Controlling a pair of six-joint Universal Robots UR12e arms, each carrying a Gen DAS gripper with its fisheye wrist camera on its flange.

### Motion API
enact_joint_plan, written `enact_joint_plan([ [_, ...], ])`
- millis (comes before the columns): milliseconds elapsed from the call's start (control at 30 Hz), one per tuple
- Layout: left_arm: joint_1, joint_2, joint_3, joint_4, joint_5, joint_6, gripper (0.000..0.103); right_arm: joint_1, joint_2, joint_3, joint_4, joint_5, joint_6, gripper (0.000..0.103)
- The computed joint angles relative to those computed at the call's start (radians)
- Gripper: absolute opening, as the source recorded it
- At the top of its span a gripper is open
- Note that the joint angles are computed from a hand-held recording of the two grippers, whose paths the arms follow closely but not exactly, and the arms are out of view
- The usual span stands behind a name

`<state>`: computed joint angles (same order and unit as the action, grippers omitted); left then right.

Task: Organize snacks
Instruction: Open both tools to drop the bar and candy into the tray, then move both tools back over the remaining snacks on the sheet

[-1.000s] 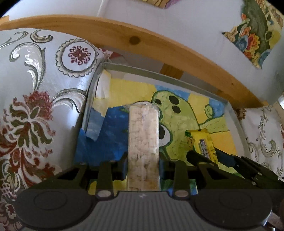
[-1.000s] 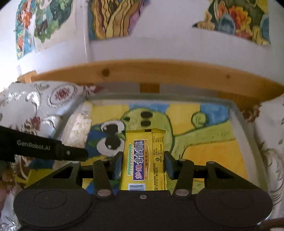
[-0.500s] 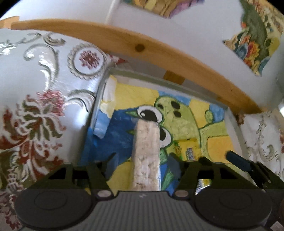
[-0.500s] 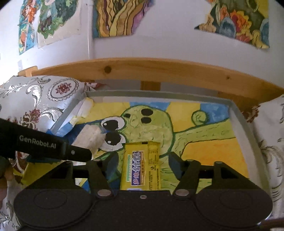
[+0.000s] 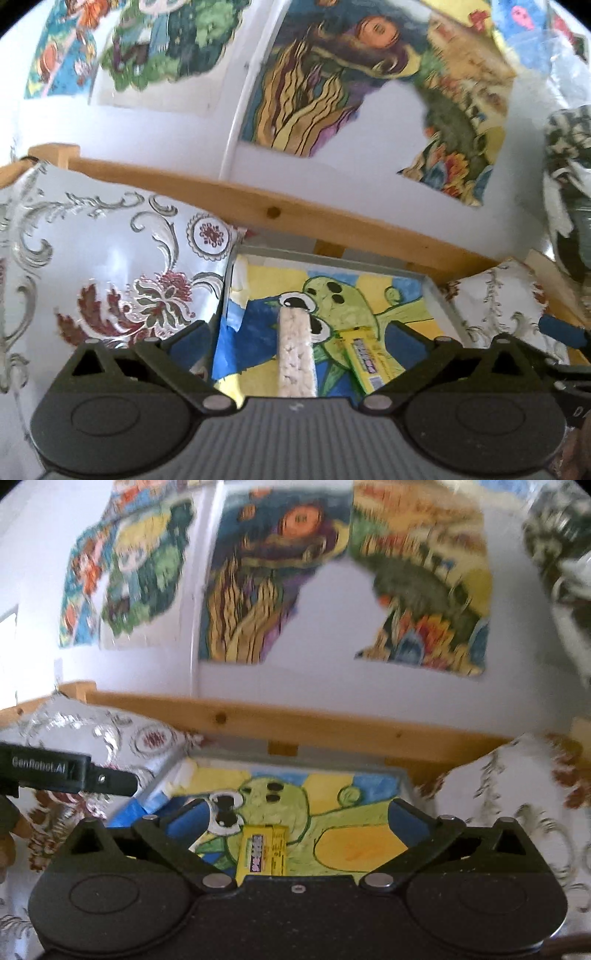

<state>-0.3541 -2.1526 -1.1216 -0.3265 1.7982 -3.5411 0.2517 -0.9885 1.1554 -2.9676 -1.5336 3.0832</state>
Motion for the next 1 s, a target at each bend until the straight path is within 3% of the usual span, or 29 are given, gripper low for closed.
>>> enact_joint_plan([
  [467,-0.062,0.130,-0.207,0.147,0.100,0.012,0.103,0.004,-0.186,0.254,-0.183,0.018,0.033,0.102],
  [767,-0.097,0.202,-0.337,0.177,0.149,-0.026,0.103,0.017,-0.289,0.422,-0.283,-0.011,0.026,0.102],
  [1000,-0.120,0.248,-0.429,0.164,0.173,-0.021,0.103,0.036,-0.352,0.541,-0.299,-0.038,0.002,0.102],
])
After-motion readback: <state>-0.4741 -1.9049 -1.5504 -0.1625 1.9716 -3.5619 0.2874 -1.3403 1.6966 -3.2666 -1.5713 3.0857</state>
